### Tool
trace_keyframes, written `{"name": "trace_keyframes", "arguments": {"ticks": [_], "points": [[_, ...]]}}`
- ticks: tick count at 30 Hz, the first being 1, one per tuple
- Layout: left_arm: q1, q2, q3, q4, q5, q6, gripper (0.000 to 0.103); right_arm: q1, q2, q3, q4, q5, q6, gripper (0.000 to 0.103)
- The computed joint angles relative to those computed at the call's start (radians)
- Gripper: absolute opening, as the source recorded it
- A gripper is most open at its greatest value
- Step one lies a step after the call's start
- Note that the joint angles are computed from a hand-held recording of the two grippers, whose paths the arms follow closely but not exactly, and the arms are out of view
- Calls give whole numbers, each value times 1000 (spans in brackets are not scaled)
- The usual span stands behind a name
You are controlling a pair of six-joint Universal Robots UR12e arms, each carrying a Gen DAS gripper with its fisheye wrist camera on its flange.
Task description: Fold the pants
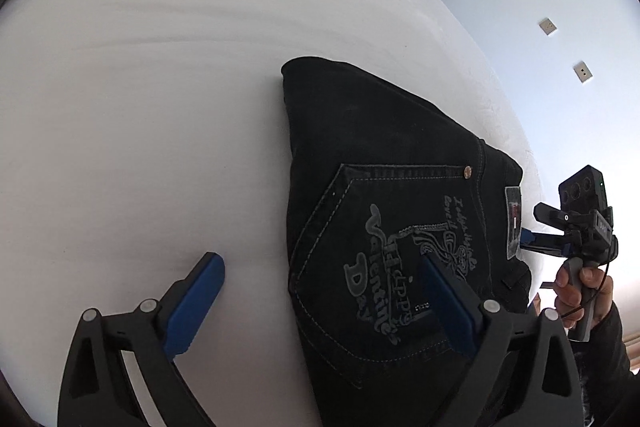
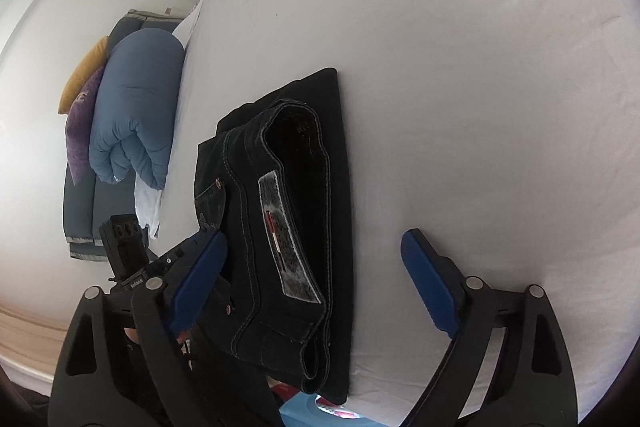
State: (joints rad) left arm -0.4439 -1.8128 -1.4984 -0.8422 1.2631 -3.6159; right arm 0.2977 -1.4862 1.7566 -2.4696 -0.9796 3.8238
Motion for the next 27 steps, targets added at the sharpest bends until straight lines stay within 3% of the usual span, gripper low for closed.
{"name": "trace_keyframes", "arguments": {"ticks": [1, 3, 5, 8, 9, 11, 15, 17, 20, 27], "points": [[-1, -4, 6, -5, -1, 3, 98, -2, 8, -8, 7, 17, 1, 65], [0, -11, 18, -22, -14, 7, 98, 10, 38, -39, 45, 50, -1, 52], [1, -19, 33, -57, -17, 19, 98, 29, 56, -67, 103, 34, -29, 49], [-3, -27, 47, -73, -24, 32, 94, 35, 75, -73, 70, 47, 24, 48], [-5, -30, 52, -78, -27, 39, 89, 37, 78, -74, 68, 48, 29, 45], [-11, -38, 68, -96, -29, 52, 65, 45, 86, -85, 80, 38, 20, 39], [-7, -42, 73, -100, -58, 47, 45, 57, 87, -101, 106, -3, 0, 26], [-6, -36, 63, -76, -72, 41, 27, 78, 89, -121, 124, -56, -31, 22], [-15, -31, 66, -62, -53, 37, 21, 98, 86, -147, 141, -109, -73, 17], [-20, -31, 108, -16, -15, 33, 20, 101, 84, -204, 129, -125, -127, 15]]}}
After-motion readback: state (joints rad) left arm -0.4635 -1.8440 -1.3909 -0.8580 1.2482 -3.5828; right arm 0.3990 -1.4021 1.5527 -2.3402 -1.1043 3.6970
